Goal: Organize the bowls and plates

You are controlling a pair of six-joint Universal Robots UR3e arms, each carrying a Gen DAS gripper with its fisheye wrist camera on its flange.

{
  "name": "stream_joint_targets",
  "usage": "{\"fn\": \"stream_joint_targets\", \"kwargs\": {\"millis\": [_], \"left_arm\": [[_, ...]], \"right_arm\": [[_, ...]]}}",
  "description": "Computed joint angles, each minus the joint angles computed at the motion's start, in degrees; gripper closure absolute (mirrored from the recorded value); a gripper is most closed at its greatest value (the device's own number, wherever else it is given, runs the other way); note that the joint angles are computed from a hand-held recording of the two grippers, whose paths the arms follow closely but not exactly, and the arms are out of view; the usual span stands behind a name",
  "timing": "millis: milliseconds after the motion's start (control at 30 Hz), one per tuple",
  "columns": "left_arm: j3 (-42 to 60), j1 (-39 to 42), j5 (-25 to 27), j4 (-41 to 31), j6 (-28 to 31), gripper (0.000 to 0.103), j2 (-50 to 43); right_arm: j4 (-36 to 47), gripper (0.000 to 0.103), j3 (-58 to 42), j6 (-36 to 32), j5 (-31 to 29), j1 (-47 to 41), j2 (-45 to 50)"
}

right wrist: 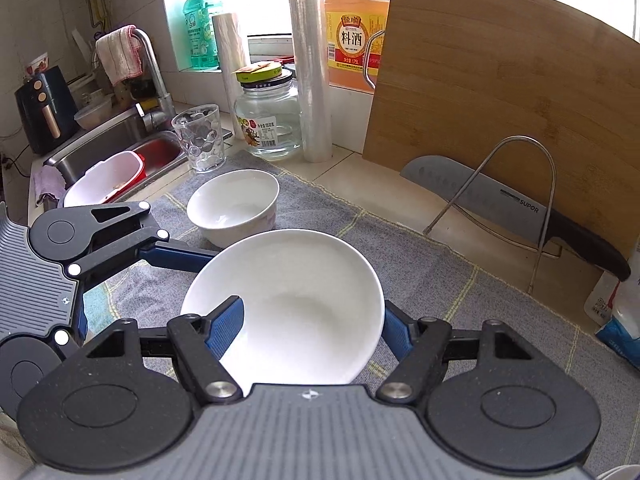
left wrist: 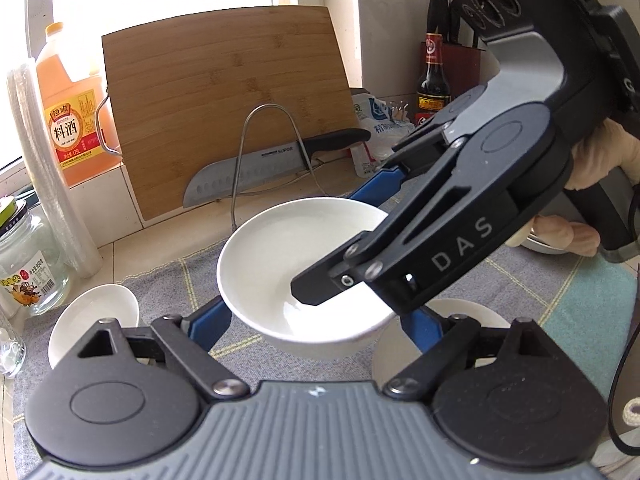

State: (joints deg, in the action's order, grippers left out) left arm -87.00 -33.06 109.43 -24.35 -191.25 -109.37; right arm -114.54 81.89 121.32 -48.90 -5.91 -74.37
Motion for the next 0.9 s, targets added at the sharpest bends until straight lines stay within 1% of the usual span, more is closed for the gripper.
{"fn": "stream_joint_targets", "kwargs": {"millis": [133, 500, 733, 900], "left_arm": [[0.2, -1.8, -0.1, -0.9, 0.1, 0.012, 0.4], [-0.5, -4.3, -3.2, -1.3, -0.6, 0.012, 0.9], [-0.9, -4.8, -5.7, -1.6, -1.7, 0.012, 0.9], [-1.4, -4.8, -6.7, -1.9, -2.1, 0.012, 0.8]], "right_arm": [[-0.9, 0.025, 6.1, -0.7, 0.4, -2.1, -4.9], [3.5, 0.025, 16.8, -5.6, 0.6, -8.9, -16.3], [4.6, 0.025, 21.7, -7.0, -0.1, -11.8, -20.7], [5.8, 0.025, 22.8, -7.6, -0.4, -12.7, -21.7]]}}
